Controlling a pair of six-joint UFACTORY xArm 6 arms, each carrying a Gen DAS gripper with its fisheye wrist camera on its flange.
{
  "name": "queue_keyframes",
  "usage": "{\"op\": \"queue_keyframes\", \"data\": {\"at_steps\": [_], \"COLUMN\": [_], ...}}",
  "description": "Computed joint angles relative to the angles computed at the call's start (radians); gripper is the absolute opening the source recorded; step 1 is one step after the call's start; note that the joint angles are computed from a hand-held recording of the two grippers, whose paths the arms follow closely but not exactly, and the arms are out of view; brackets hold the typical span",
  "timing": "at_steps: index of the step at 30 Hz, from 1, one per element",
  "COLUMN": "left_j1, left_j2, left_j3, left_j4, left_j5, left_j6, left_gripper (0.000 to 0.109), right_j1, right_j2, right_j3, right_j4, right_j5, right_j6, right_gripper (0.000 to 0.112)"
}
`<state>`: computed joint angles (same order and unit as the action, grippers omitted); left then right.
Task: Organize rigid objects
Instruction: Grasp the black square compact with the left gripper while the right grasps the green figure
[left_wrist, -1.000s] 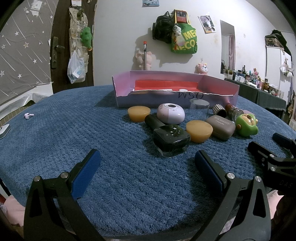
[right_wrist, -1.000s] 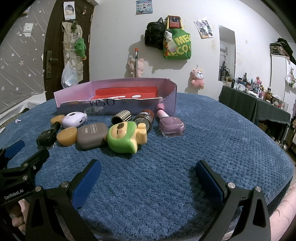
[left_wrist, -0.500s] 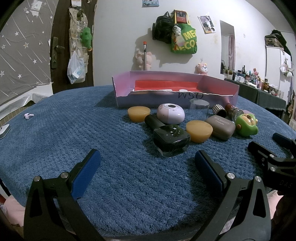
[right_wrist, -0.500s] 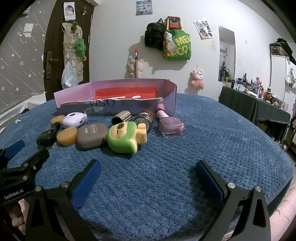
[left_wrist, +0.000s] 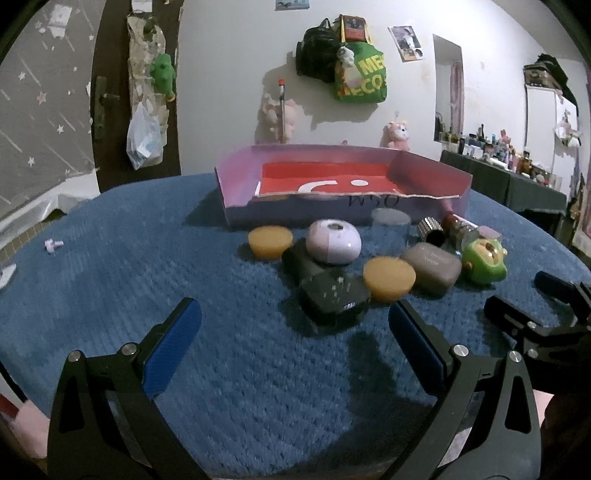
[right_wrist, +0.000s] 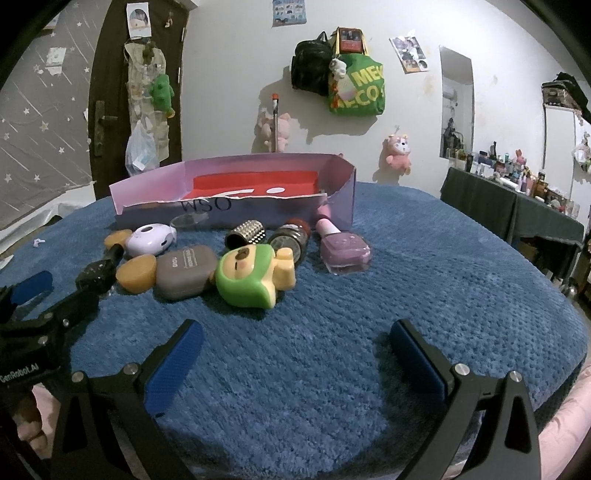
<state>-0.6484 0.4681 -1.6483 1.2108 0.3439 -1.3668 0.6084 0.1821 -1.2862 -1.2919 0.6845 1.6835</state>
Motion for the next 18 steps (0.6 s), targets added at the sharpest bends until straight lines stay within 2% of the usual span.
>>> {"op": "queue_keyframes", "data": {"at_steps": [3,5,11,14,18], "left_j1": [0.000,-0.006,-0.009,-0.005,-0.001], "left_j2": [0.007,0.029,0.079,0.093,0.101], "left_j3": [-0.022,-0.062,-0.131,-0.148,-0.164], "left_j4": [-0.075,-0.195,-0.415,-0.496,-0.517], "left_j5": [0.003,0.029,0.085,0.094,0.109], "left_j6": [0.079,0.199,0.390,0.441,0.450], "left_gripper": [0.103,0.103,0.103,0.103,0.103], "right_j1": [-0.018,-0.027,-0.061,-0.076,-0.096], "right_j2": [-0.012,-0.008,0.004,0.010,0.029], "right_j3": [-0.007,-0.017,-0.041,-0.048,-0.067], "right_j4": [0.030,0.039,0.072,0.095,0.151], "right_j5": [-0.033,-0.043,-0.081,-0.103,-0.148], "right_j6": [-0.044,-0.060,-0.103,-0.130,-0.200], "right_gripper": [0.103,0.103,0.103,0.103,0.103]}}
